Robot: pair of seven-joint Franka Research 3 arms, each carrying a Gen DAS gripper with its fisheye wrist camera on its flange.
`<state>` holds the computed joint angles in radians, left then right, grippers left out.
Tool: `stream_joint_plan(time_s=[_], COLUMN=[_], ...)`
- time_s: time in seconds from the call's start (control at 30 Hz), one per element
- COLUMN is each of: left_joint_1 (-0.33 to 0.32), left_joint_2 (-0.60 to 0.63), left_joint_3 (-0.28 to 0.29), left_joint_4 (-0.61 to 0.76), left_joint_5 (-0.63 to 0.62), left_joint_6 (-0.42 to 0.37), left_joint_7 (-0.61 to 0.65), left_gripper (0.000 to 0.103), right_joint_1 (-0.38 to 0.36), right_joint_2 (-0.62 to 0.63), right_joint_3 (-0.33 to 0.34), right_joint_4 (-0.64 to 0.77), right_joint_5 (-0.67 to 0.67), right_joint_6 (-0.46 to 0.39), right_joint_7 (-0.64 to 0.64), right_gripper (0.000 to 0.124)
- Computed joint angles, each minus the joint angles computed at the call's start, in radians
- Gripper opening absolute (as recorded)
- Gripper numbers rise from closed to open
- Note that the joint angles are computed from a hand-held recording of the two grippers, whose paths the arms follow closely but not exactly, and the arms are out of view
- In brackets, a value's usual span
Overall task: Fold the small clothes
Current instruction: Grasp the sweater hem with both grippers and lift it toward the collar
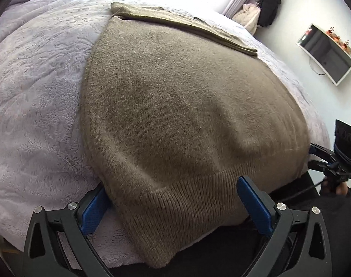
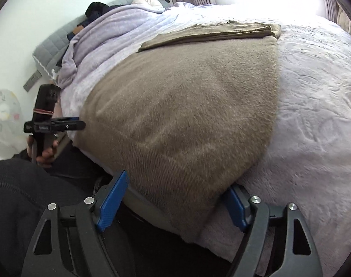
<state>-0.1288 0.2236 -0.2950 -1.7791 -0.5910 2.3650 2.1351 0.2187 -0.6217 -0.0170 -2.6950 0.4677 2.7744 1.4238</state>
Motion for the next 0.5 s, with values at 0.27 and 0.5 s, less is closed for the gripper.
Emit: stream_joint_plan(time_s=[0.27,0.5], left_joint_1=[0.002,-0.034], left_joint_2=[0.006,-0.001], left_joint_3=[-0.006,-0.003], left_joint_4=[-0.011,-0.03], left_joint_5=[-0.011,0.107], left_joint_6=[0.034,0.104], left_joint_7=[0.001,-0.072], left_gripper=[0.102,0.082], right_joint_1=[0.02,-0.012], right_joint_2=[-0.011,0.006], right_joint_3=[-0.005,0.043], right_joint_4=[-0.028,-0.029], right_joint_5=[-0.002,-0.031], right_joint_6=[0.056,0.092], right_joint_7=[0.001,0.035], right_gripper=[0.083,0.06])
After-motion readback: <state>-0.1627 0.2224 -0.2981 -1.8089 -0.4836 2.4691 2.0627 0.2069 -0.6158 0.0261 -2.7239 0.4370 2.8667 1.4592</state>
